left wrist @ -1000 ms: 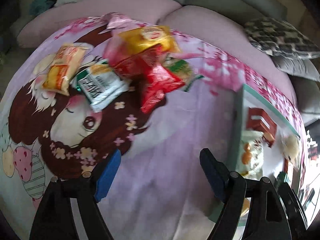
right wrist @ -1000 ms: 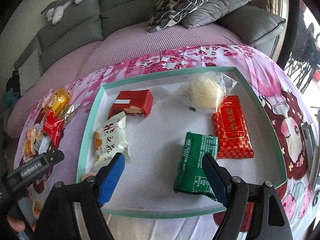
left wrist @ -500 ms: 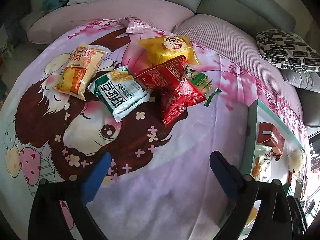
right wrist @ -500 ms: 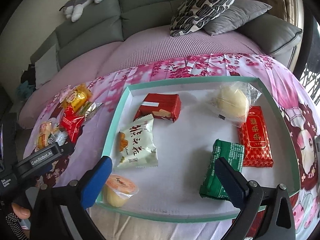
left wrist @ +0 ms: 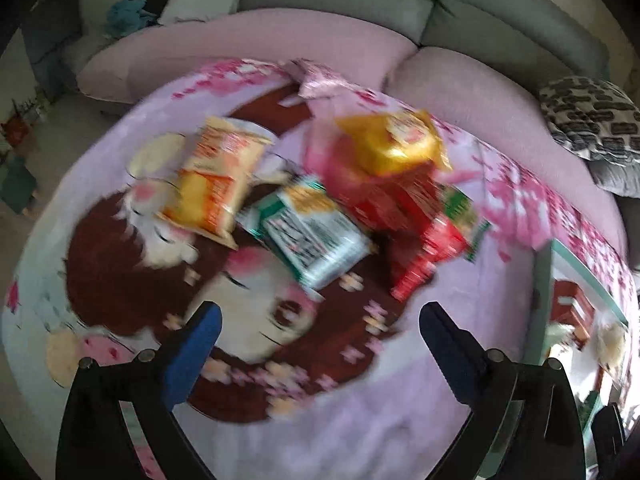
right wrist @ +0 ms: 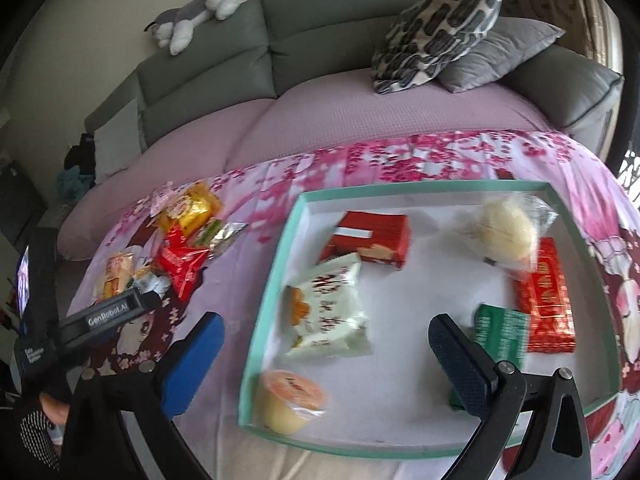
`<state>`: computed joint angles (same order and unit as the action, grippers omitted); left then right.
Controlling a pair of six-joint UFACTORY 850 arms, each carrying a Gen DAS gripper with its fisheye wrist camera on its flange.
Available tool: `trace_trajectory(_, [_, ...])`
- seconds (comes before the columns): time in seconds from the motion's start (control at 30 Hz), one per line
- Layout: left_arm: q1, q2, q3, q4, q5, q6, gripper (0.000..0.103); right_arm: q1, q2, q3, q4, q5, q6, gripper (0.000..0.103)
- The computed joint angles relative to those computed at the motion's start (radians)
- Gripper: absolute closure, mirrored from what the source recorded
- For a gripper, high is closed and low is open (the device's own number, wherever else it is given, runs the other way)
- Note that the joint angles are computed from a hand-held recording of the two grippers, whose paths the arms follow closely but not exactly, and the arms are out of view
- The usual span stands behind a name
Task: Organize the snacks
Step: 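Move both tools back over the snack pile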
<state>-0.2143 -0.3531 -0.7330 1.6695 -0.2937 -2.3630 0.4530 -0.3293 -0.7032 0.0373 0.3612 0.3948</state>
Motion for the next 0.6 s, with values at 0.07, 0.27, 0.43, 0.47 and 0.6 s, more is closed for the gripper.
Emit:
trace_trajectory(0.07, [0.025, 0.005, 0.004, -0.007, -0.021, 0.024, 0.004, 0.015, -0.008, -0.012, 0.022, 0.003, -0.029, 0.000])
trace_trajectory(0.27, [0.108, 0.039, 0.037, 0.099, -0.046, -0.066, 0.004, 0.055, -0.038, -0.054, -0.026, 0.023, 0.001, 0.000])
trace_trajectory(0.43, [0.177, 0.057, 0.061, 0.251, -0.019, -0.217, 0.004, 0.080, -0.066, -0.098, -0.128, 0.041, 0.096, 0.000])
trace_trajectory(0.47, [0.192, 0.061, 0.065, 0.294, -0.008, -0.261, 0.004, 0.082, -0.073, -0.110, -0.151, 0.034, 0.118, 0.000])
trace_trajectory(0.6, [0.239, 0.066, 0.078, 0.418, 0.009, -0.399, 0.004, 0.104, -0.103, -0.159, -0.183, -0.010, 0.136, 0.000])
